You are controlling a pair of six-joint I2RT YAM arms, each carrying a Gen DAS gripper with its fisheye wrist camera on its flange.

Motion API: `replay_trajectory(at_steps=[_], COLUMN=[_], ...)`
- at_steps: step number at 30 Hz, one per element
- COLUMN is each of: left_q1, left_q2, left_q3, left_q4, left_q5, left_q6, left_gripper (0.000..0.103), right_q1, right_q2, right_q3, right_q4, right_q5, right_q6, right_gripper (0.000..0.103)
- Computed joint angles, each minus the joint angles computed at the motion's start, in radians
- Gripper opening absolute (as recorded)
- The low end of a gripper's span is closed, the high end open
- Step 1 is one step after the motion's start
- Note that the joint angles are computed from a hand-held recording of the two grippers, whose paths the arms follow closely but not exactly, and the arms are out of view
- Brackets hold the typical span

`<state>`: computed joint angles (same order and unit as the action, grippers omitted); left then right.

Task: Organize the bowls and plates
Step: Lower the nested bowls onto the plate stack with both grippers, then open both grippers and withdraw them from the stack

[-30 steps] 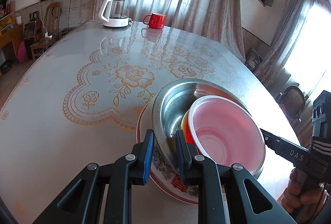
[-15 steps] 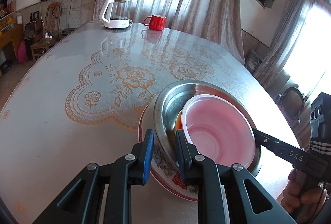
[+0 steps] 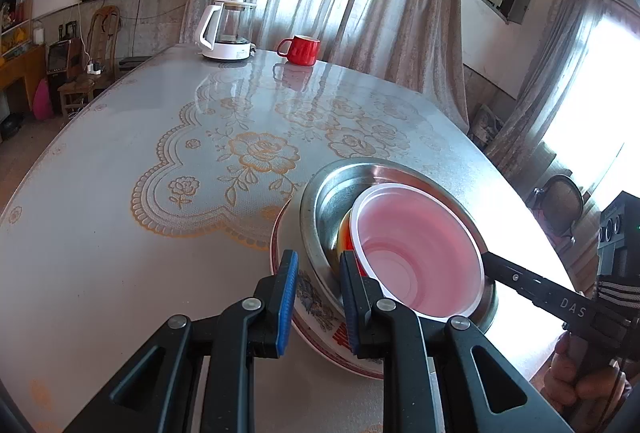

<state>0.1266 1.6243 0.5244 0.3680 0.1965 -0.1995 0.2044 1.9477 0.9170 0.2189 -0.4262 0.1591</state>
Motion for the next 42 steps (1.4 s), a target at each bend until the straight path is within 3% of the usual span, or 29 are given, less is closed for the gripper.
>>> replay_trajectory(at_steps=[4, 7, 20, 28, 33, 42], left_q1=[-0.003, 0.002, -0.011, 0.004, -0.022, -0.052], left_q2=[-0.008, -0.011, -0.049, -0.079, -0.071, -0.076], left_q3=[-0.012, -0.018, -0.053, -0.104, -0.141, -0.184], left_q4=[0.009, 0.013, 0.024, 0.05, 0.089, 0.131], left_q5=[-0.002, -0.009, -0.035, -0.05, -0.12, -0.178], left_q6=[-0.004, -0.024, -0.017, -0.033, -0.027, -0.015], left_gripper=[0.021, 0.028, 0.027, 0.027, 0.027, 0.027], right_q1=[0.025, 0.031, 0.051, 0.026, 0.037, 0.098], right_q2=[-0.013, -0.012, -0.015, -0.046, -0.089, -0.127], right_q3=[-0.029, -0.031, -0.034, -0.092, -0.179, -0.232], right_q4=[0.047, 0.061, 0.073, 0.098, 0.161, 0.212], right_q5=[0.057, 0.077, 0.131, 0.039, 0.007, 0.106], right_q6=[-0.007, -0.002, 0.004, 0.043, 0.015, 0.006], right_gripper=[0.019, 0.019, 0.019, 0.028, 0.031, 0.035])
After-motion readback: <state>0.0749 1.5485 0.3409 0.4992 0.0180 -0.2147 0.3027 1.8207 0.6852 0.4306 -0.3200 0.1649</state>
